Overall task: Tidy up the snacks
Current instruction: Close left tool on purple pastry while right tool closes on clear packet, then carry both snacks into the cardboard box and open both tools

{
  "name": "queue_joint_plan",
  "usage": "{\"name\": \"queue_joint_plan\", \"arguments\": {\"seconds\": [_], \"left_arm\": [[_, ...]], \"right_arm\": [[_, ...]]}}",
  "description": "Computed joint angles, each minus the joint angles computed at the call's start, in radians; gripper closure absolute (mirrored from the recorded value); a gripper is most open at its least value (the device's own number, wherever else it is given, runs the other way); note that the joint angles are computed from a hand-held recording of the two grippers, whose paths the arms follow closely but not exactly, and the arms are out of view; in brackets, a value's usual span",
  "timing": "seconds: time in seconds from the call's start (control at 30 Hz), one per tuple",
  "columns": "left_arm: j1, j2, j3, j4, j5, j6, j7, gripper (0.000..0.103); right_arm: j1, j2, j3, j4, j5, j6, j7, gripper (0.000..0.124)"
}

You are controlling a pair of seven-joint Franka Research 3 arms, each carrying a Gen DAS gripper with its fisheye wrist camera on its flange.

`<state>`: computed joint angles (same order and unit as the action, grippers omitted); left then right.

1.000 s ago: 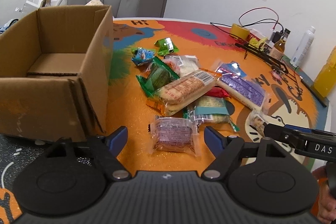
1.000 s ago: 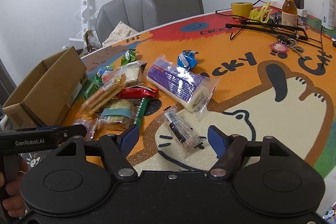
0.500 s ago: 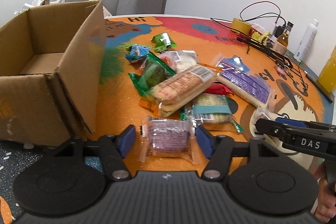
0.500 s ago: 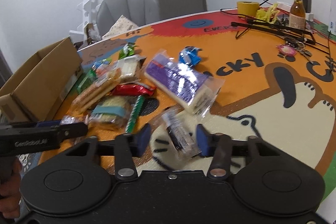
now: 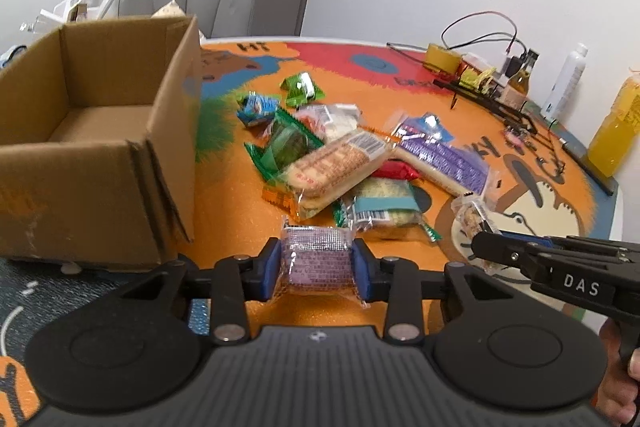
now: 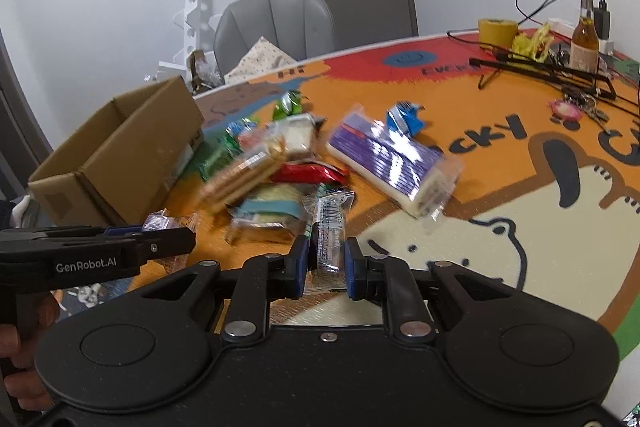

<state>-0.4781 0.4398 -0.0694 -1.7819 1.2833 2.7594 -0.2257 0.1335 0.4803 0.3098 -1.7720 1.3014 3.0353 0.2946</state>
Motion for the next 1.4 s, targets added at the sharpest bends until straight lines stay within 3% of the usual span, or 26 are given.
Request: {"name": "queue_joint_plan", "arguments": {"seconds": [0.17, 0.57, 1.03, 1.4], "left_arm": [[-0.001, -0.041, 0.002, -0.025, 0.059, 0.006, -0.035, 0.067], [0.045, -0.134, -0.043, -0.071, 0.185, -0.027, -0.107, 0.067], [0.107, -0.228, -0.085, -0.144, 0.262, -0.077, -0.176, 0.067], [0.169, -0.290, -0.102, -0.215, 0.316, -0.083, -0.252, 0.067]], "right_arm": [[-0.005, -0.008, 0.024, 0.014, 0.080, 0.011, -0.071, 0.107], [0.064, -0.030, -0.026, 0.061, 0.212, -0.026, -0.179, 0.107], [0.117, -0.010, -0.037, 0.124, 0.190, -0.044, -0.171, 0.107], [0.136, 0.028, -0.001, 0.180, 0.124, -0.021, -0.127, 0.107]]}}
